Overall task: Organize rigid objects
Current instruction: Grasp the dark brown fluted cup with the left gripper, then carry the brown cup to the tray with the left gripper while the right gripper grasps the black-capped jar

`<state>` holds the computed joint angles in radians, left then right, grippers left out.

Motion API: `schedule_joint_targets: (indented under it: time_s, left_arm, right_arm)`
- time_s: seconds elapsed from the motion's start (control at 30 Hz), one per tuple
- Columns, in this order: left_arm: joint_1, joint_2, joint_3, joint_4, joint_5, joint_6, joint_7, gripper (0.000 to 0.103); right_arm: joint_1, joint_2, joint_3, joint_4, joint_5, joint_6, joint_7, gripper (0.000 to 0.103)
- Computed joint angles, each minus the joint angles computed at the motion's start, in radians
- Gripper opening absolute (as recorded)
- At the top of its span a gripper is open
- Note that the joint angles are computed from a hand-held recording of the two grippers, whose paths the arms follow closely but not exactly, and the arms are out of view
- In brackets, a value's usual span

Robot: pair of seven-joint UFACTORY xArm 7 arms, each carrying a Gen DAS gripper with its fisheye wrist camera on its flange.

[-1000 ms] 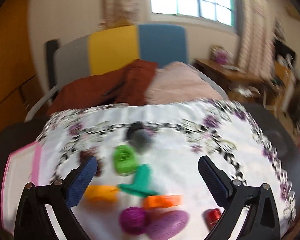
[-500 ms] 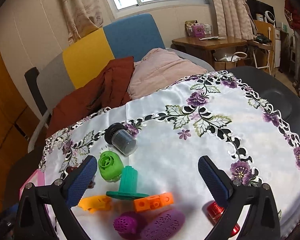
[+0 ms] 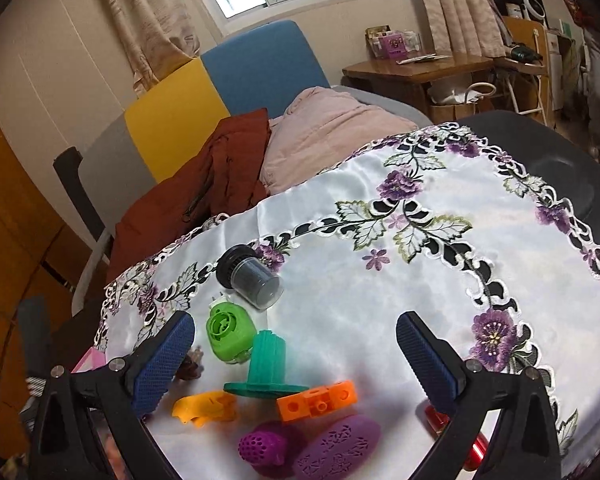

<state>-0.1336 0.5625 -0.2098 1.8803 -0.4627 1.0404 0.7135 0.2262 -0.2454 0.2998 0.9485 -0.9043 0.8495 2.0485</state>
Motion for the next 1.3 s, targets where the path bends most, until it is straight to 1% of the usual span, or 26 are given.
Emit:
schedule_joint_targets:
  time_s: [0.1,0.13,0.17,0.2,0.23,0.27,0.3,0.4,0.47,0.53,0.57,0.6,0.63,0.7,0.8,0.9,1.0,1.1,1.23,1.3]
  left_arm:
    - [-0.014,0.053,0.005,0.054,0.018,0.029,-0.028,0.1]
    - [-0.011,0.061,0.002,0.058,0.017,0.031,-0.026,0.09]
    - [0.004,0.08,-0.013,0.076,0.012,0.054,-0.019,0.075]
    - [0.007,0.07,-0.012,0.058,-0.003,0.035,0.003,0.072]
    - [0.019,0.073,-0.021,0.061,-0.02,0.044,0.019,0.065]
    - [0.027,0.087,-0.024,0.086,-0.03,0.079,0.013,0.065]
    - [0.035,0.085,-0.023,0.084,-0.042,0.086,0.011,0.065]
    - [0.055,0.042,-0.016,0.027,-0.06,0.076,0.027,0.065]
    - [0.067,-0.01,-0.009,-0.042,-0.076,0.045,0.048,0.065]
    - [0.091,-0.098,-0.008,-0.15,-0.105,0.0,0.117,0.065]
    - [0.096,-0.121,-0.005,-0.177,-0.118,-0.011,0.142,0.065]
    - [0.113,-0.169,-0.004,-0.23,-0.148,-0.026,0.187,0.065]
    - [0.117,-0.185,0.001,-0.245,-0.167,-0.028,0.208,0.065]
    - [0.145,-0.248,0.011,-0.301,-0.236,-0.009,0.274,0.065]
    - [0.163,-0.313,0.045,-0.356,-0.3,0.02,0.327,0.065]
    - [0.177,-0.37,0.087,-0.408,-0.338,0.053,0.369,0.065]
    - [0.193,-0.404,0.13,-0.438,-0.356,0.082,0.389,0.065]
    - [0.211,-0.415,0.16,-0.447,-0.367,0.104,0.402,0.065]
    - [0.236,-0.423,0.188,-0.456,-0.368,0.098,0.427,0.065]
    - [0.25,-0.419,0.199,-0.452,-0.366,0.098,0.422,0.065]
  right_arm:
    - [0.003,0.007,-0.004,0.004,0.004,-0.013,-0.014,0.103]
    - [0.003,0.009,-0.005,0.005,0.006,-0.016,-0.018,0.103]
    - [0.004,0.011,-0.006,0.007,0.009,-0.015,-0.023,0.103]
    - [0.005,0.014,-0.007,0.009,0.014,-0.012,-0.028,0.103]
    - [0.005,0.015,-0.008,0.009,0.017,-0.012,-0.03,0.103]
    - [0.006,0.016,-0.01,0.009,0.022,-0.014,-0.032,0.103]
    - [0.006,0.018,-0.012,0.009,0.028,-0.014,-0.035,0.103]
    - [0.009,0.023,-0.016,0.01,0.048,-0.008,-0.048,0.103]
    - [0.011,0.027,-0.019,0.011,0.061,-0.005,-0.058,0.103]
    - [0.012,0.03,-0.025,0.01,0.077,-0.011,-0.067,0.103]
    - [0.012,0.031,-0.026,0.01,0.083,-0.014,-0.071,0.103]
    - [0.012,0.033,-0.027,0.01,0.087,-0.015,-0.074,0.103]
    - [0.012,0.035,-0.027,0.012,0.09,-0.012,-0.078,0.103]
    - [0.014,0.039,-0.027,0.016,0.095,-0.005,-0.085,0.103]
    - [0.018,0.049,-0.031,0.022,0.108,-0.004,-0.1,0.102]
    - [0.024,0.066,-0.036,0.035,0.123,-0.007,-0.132,0.101]
    - [0.038,0.102,-0.041,0.071,0.137,0.009,-0.189,0.1]
    - [0.056,0.146,-0.057,0.11,0.161,0.002,-0.265,0.093]
    - [0.078,0.205,-0.082,0.172,0.183,0.003,-0.346,0.086]
    - [0.085,0.242,-0.099,0.221,0.186,0.016,-0.399,0.085]
